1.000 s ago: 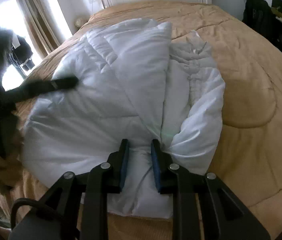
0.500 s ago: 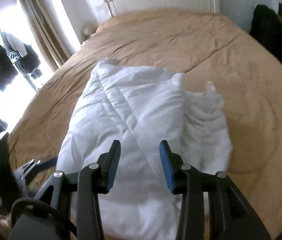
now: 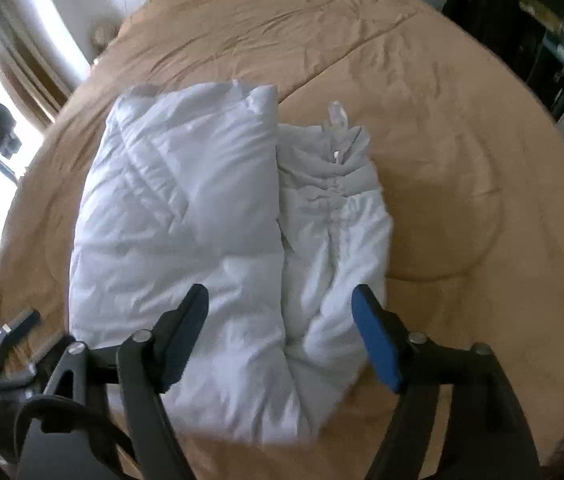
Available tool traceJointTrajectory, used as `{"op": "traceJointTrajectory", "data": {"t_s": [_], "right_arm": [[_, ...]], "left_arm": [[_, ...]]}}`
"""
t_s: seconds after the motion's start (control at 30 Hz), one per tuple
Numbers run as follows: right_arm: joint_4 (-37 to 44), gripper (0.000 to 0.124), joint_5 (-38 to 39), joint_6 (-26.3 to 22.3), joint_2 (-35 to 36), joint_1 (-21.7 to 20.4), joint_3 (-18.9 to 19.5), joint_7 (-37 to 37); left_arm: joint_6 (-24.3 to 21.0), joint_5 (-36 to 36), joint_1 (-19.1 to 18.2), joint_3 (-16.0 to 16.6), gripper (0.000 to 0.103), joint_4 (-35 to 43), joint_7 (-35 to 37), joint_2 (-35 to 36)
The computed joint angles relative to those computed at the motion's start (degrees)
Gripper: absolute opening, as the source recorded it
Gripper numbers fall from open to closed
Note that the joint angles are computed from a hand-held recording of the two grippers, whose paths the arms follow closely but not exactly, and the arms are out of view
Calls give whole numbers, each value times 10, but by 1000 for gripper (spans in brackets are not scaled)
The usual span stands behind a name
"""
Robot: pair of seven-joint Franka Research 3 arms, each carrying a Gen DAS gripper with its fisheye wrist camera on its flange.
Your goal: Fold large clothes
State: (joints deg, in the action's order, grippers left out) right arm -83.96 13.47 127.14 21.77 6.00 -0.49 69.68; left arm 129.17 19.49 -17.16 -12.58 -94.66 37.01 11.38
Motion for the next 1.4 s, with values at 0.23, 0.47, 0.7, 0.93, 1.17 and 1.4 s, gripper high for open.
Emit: {"op": "traceJointTrajectory", "data": {"t_s": [0.23, 0.47, 0.7, 0.93, 1.17, 1.4], "right_arm": [[-12, 81, -48, -68, -64, 16, -6, 29], [-28, 84, -82, -109, -136, 24, -4, 41], [-170, 103, -64, -54, -260, 14, -1, 19], [-215, 103, -93, -9, -272, 13, 10, 25], [-204, 103, -103, -31, -254, 15, 10, 43], [-199, 103, -109, -45, -247, 15, 8, 57]], "left_arm": [[-161, -15, -11, -5, 97, 99, 8, -8], [-245, -4, -29, -12, 102, 164, -37, -40], [-307, 70, -56, -31, 102, 152, -117, -69], [-293, 71, -55, -31, 102, 131, -108, -70], [-286, 61, -54, -31, 102, 130, -106, -62], [-285, 59, -57, -30, 102, 131, -109, -58]]}}
